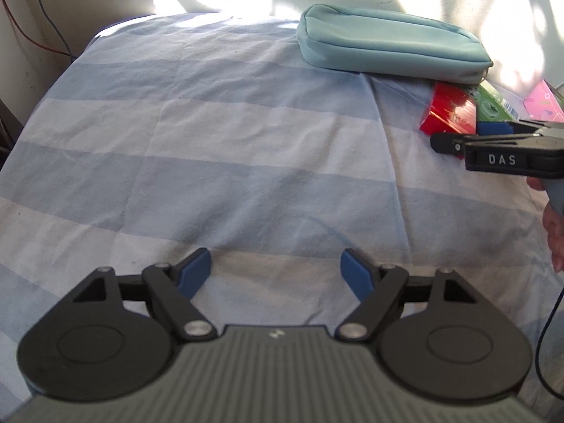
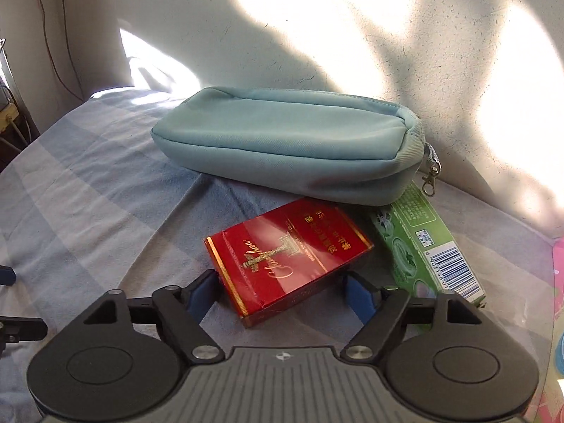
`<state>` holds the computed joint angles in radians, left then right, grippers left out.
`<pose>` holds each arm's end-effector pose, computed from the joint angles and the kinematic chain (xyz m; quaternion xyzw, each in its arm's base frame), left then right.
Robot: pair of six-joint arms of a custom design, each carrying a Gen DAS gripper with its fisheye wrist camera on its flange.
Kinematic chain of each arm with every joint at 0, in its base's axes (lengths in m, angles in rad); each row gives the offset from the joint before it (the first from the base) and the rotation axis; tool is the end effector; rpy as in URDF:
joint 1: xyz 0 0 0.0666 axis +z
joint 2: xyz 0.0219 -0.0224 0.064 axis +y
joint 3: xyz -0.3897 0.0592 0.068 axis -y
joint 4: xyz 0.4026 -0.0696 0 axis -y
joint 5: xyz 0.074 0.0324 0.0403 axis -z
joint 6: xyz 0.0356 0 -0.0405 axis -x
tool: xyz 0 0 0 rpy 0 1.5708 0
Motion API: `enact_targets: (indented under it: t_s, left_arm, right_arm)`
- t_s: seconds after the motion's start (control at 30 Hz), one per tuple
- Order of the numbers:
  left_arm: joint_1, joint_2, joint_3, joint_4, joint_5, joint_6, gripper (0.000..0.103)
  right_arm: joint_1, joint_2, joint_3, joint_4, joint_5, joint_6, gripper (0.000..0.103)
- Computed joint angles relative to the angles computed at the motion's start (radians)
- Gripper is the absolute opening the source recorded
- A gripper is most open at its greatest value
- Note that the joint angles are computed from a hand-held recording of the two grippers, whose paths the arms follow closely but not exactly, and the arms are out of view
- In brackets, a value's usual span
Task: Organize objects
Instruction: 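Lower the right gripper onto the red box and grasp it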
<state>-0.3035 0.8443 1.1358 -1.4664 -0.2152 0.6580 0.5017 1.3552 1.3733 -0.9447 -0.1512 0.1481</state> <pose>0.2324 -0.0652 0.4823 -0.1927 0.9558 0.0029 0.2220 0.4122 0.2318 0.4457 -0.3246 0.8887 0.1260 0.2981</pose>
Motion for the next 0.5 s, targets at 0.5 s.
enact_targets:
  t_s: [0.5]
  left_arm:
    - [0.042, 0.210, 0.156, 0.293, 0.204, -0.217, 0.075]
  right_arm:
    - [-0.023, -0.033, -0.014, -0.011, 0.003, -0.025, 0.072]
